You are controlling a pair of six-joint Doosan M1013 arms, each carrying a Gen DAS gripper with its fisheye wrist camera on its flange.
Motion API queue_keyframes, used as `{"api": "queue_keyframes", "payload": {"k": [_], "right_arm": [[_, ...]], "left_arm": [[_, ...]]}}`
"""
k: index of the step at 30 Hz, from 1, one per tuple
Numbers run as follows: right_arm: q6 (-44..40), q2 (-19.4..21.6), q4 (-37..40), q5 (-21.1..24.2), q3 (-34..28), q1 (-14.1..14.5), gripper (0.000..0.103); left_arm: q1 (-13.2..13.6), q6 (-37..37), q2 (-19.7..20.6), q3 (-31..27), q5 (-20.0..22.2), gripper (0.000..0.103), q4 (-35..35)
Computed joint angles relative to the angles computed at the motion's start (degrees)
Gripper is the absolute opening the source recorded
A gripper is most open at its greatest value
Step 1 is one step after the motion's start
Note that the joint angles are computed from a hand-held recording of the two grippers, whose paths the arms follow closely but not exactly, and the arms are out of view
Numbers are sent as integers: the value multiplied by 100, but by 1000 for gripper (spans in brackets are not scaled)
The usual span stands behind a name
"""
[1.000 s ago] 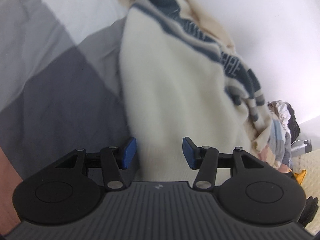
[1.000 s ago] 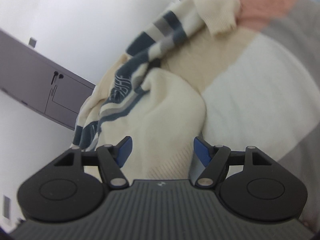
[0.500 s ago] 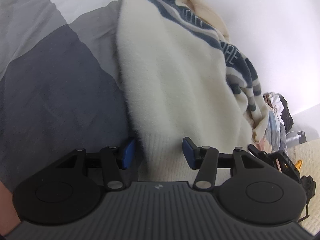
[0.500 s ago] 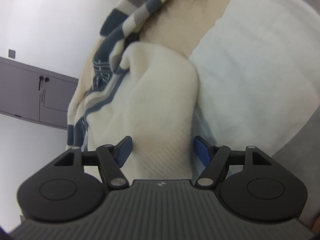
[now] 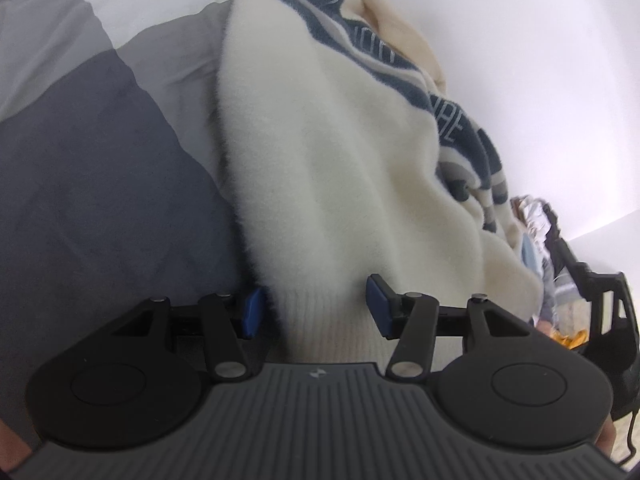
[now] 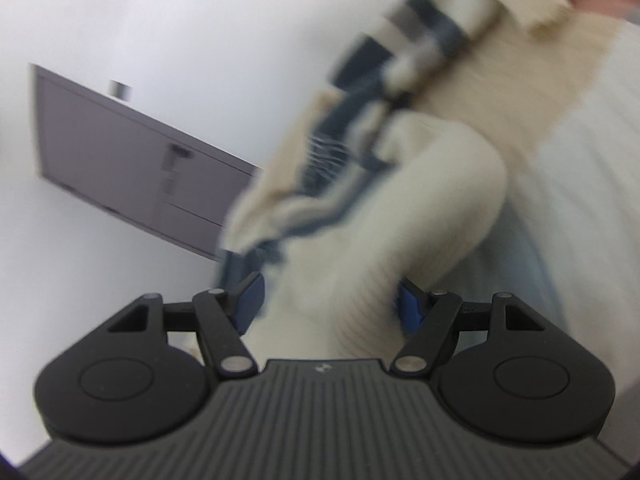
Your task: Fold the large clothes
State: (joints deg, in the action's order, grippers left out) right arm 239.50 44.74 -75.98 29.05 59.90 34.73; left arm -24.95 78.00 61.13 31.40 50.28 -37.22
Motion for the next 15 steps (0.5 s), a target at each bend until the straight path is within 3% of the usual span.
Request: {"api": "queue_keyframes", "payload": {"k": [4, 6, 8, 13, 15], "right_arm": [[1316, -4, -1313, -12, 130, 10, 72], [1572, 27, -1518, 18, 114, 21, 72], [1666, 47, -1549, 24, 102, 26, 72], [1256, 35, -1076, 106, 77, 47, 72], [606, 37, -358, 122, 11, 36, 72]], "left_arm": [[92, -191, 69, 81, -11, 56, -866], [90, -183, 74, 90, -15, 47, -922], [85, -191, 92, 72, 45, 22, -970], [79, 61, -9, 222, -273, 16, -1114], [125, 393, -140, 448, -608, 15, -1439]]}}
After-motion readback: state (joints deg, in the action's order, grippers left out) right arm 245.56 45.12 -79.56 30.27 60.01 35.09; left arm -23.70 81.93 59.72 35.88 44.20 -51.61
